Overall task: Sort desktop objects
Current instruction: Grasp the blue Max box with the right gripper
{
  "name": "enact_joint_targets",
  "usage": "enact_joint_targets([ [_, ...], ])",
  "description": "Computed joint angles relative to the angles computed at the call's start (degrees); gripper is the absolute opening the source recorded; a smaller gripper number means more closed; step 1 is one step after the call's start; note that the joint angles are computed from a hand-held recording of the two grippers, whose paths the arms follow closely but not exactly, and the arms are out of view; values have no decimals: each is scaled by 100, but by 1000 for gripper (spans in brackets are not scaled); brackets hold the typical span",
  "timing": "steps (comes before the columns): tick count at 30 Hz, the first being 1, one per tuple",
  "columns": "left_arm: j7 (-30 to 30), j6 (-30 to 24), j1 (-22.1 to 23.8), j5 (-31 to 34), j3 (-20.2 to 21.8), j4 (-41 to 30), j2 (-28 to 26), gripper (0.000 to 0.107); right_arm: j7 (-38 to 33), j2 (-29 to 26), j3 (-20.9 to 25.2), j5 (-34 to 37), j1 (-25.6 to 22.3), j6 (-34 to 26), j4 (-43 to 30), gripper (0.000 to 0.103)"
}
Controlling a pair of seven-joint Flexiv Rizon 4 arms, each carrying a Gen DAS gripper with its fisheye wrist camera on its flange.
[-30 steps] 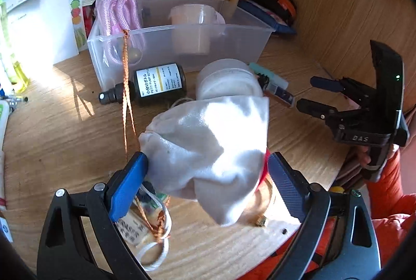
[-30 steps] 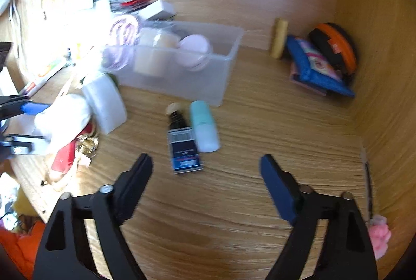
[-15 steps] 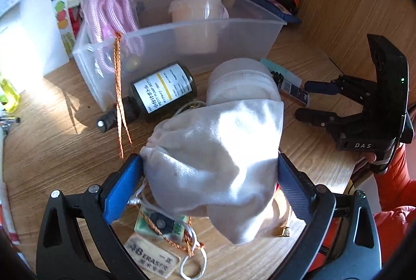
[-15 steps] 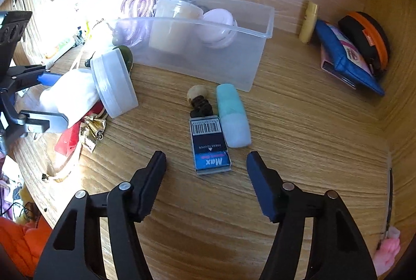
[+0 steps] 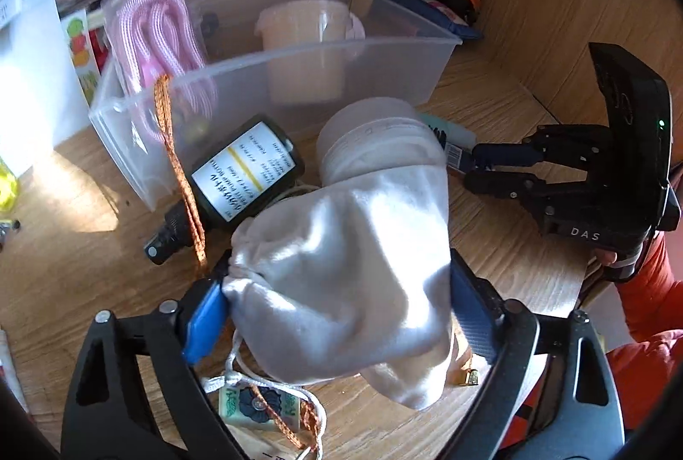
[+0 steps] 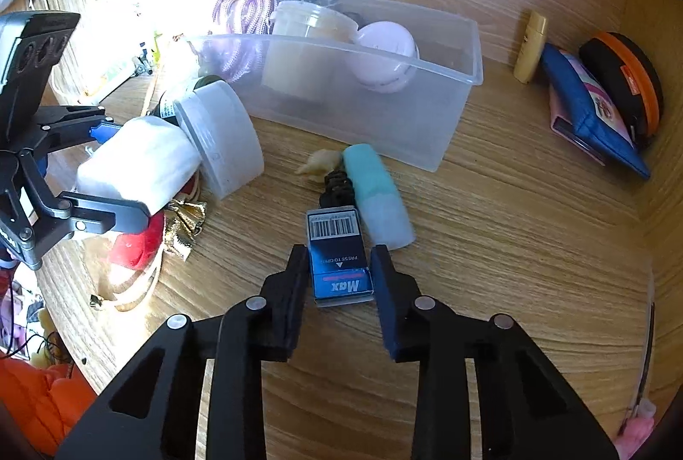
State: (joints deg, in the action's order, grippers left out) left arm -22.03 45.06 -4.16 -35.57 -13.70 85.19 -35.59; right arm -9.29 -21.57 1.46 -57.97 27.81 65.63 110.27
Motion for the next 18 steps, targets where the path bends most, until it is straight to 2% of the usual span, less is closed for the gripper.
enact_joint_targets([
  [2, 75, 124, 23, -98, -45, 60, 36, 86, 47, -7, -21, -51, 2, 31, 1, 25],
  [4, 145, 244, 48, -222, -103, 103, 58, 78, 118, -3, -39, -114, 1, 90, 26, 25],
  [12, 260, 484, 157, -599, -148, 204, 177, 76, 571, 162, -128, -649, -79, 361, 180, 25],
  [18, 390, 616, 236, -955, -233, 293, 309, 76, 870, 310, -38, -1033, -176, 275, 208, 25],
])
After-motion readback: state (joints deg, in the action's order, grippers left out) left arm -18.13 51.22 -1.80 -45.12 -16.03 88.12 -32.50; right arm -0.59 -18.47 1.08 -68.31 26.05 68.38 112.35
